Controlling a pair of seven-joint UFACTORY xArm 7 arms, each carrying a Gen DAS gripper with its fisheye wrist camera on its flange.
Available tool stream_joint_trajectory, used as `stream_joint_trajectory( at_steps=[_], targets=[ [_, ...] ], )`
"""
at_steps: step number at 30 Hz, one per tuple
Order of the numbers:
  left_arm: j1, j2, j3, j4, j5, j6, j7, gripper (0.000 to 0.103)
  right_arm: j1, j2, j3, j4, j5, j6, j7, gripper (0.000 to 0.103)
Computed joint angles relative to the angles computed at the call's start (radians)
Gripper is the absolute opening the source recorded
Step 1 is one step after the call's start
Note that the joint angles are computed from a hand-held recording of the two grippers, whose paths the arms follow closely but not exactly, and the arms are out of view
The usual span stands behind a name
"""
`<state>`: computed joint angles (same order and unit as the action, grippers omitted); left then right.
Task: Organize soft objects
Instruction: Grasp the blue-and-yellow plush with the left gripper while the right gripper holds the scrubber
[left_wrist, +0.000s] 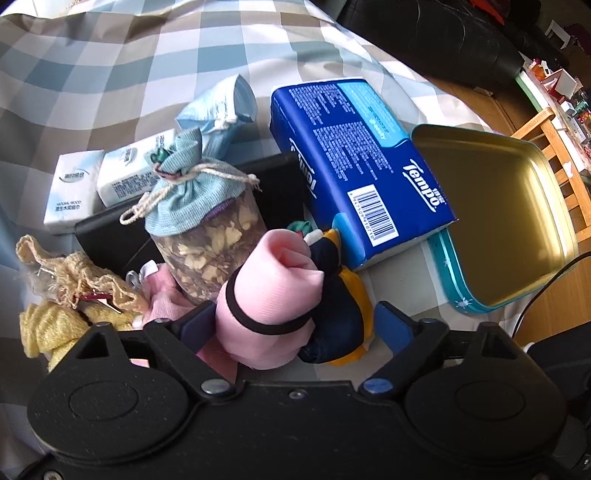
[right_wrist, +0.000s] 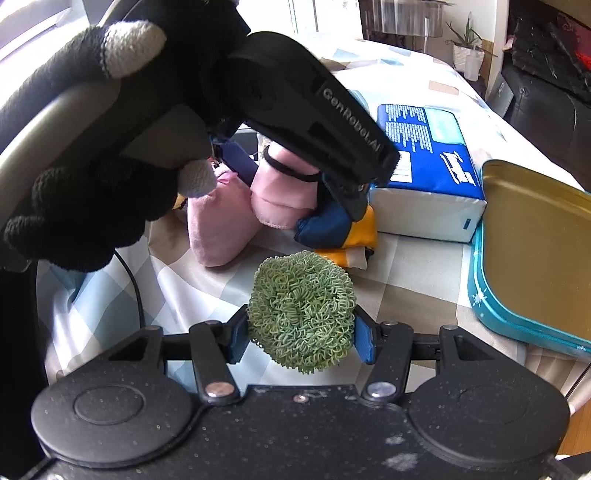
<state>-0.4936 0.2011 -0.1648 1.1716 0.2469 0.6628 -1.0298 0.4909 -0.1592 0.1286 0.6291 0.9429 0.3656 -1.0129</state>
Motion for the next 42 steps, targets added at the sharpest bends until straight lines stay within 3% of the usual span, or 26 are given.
stream_joint_trajectory(
  at_steps=[1, 4, 7, 11, 14, 22, 30, 33, 38, 42],
  targets=[
    [0.000, 0.002, -0.002, 0.002, -0.005, 0.004, 0.007, 0.065, -0.003, -0.003, -0.001, 0.000, -0.004, 0.004, 0.007, 0.055],
    [0.001, -0.008, -0.004, -0.013, -0.017, -0.011, 0.012, 0.054, -0.005, -0.005, -0.005, 0.003, 0.003, -0.001, 0.007, 0.055],
    [-0.010, -0.028, 0.004, -0.022, 0.034, -0.006, -0.030, 0.044, -0.008, -0.005, -0.016, 0.008, 0.036, -0.006, -0.009, 0.055],
    [-0.002, -0.057, 0.002, -0.050, 0.060, -0.033, -0.065, 0.041, -0.020, -0.006, -0.028, 0.022, 0.091, 0.007, -0.030, 0.055],
    [0.004, -0.068, -0.003, -0.061, 0.068, -0.044, -0.076, 0.040, -0.033, 0.000, -0.020, 0.027, 0.081, 0.006, -0.007, 0.055],
    [-0.021, -0.033, -0.036, -0.022, 0.054, 0.015, 0.034, 0.040, -0.052, -0.016, -0.011, 0.003, -0.055, 0.003, 0.075, 0.055],
    [0.001, -0.057, -0.062, -0.090, -0.167, -0.178, 0.230, 0.042, -0.073, -0.054, -0.033, -0.036, -0.192, 0.034, 0.214, 0.056],
    [-0.017, -0.072, -0.039, -0.103, -0.107, -0.198, 0.167, 0.044, -0.071, -0.046, -0.045, -0.038, -0.206, 0.028, 0.236, 0.056],
    [-0.033, -0.086, -0.005, -0.097, 0.078, -0.150, -0.032, 0.057, -0.064, -0.034, -0.058, -0.029, -0.176, 0.029, 0.209, 0.056],
    [-0.020, -0.102, -0.006, -0.112, 0.141, -0.156, -0.116, 0.063, -0.062, -0.034, -0.052, -0.032, -0.168, 0.018, 0.193, 0.056]
  ],
)
